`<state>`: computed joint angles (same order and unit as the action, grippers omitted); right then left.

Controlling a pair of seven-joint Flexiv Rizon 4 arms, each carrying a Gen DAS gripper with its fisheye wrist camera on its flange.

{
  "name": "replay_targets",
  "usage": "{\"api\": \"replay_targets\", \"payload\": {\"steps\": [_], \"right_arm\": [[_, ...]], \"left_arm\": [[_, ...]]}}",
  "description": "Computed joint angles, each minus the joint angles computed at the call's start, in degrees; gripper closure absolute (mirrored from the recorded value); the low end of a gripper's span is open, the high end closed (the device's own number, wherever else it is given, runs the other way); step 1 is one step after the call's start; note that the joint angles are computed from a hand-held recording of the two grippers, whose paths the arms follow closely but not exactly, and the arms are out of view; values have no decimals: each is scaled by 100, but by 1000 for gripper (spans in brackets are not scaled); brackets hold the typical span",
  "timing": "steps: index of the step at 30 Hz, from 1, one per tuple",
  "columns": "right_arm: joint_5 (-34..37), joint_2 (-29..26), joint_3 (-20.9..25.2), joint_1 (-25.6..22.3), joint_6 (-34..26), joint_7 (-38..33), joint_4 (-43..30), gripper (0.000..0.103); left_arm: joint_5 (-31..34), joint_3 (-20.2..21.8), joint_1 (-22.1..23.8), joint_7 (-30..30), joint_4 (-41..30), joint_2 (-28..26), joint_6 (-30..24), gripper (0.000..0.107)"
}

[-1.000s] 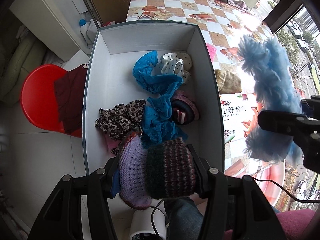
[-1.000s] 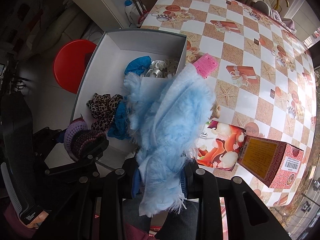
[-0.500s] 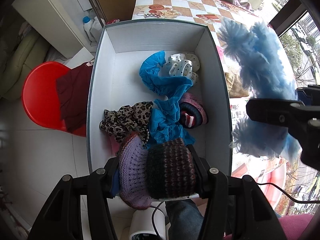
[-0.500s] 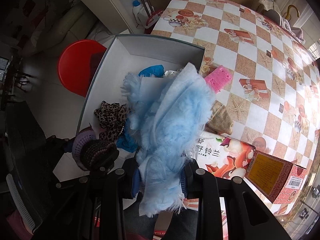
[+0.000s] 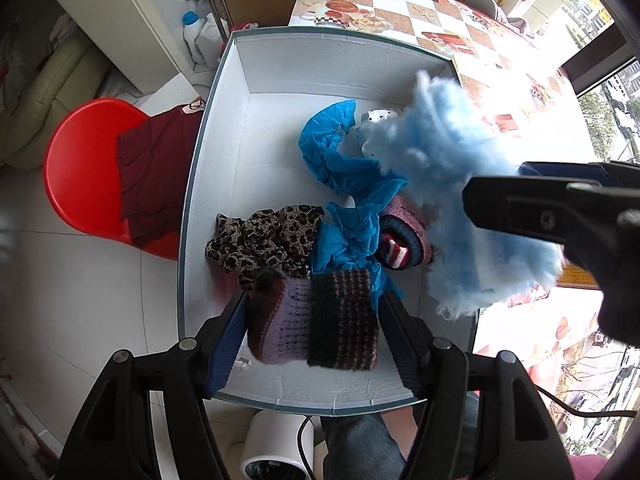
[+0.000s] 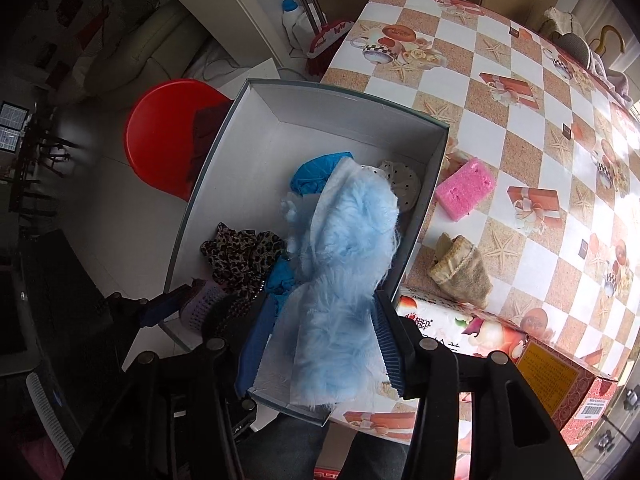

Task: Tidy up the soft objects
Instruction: 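Lower both tools into the box and open them, releasing hat and puff, then grasp the pink sponge with the left tool while the right tool grasps the beige knit glove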

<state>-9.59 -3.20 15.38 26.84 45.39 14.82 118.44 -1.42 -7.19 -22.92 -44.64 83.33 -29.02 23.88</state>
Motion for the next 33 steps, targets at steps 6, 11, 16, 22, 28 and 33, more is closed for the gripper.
{"api": "replay_targets", "payload": {"steps": [6, 11, 16, 22, 28, 33], "right_arm": [[247, 460, 45, -123, -26, 130, 332, 18], [747, 1047, 139, -243, -206, 143, 714, 18], [915, 1670, 269, -411, -121, 818, 1402, 0], [2210, 1312, 65, -275, 416, 205, 1850, 0], [3308, 278, 78, -185, 2144, -636, 2066, 0], [4023, -216, 258, -297, 2757, -1503, 1934, 31]], "left_arm": [[-452, -107, 107, -129, -120, -75, -98, 18], [-591, -136, -1, -528, -584, -370, -551, 4], [-676, -177, -37, -550, -617, -355, -722, 4], [-516, -145, -132, -521, -680, -287, -839, 4], [-240, -97, -235, -446, -660, -165, -665, 4], [64, -92, -419, -401, -787, -185, -423, 4]]}}
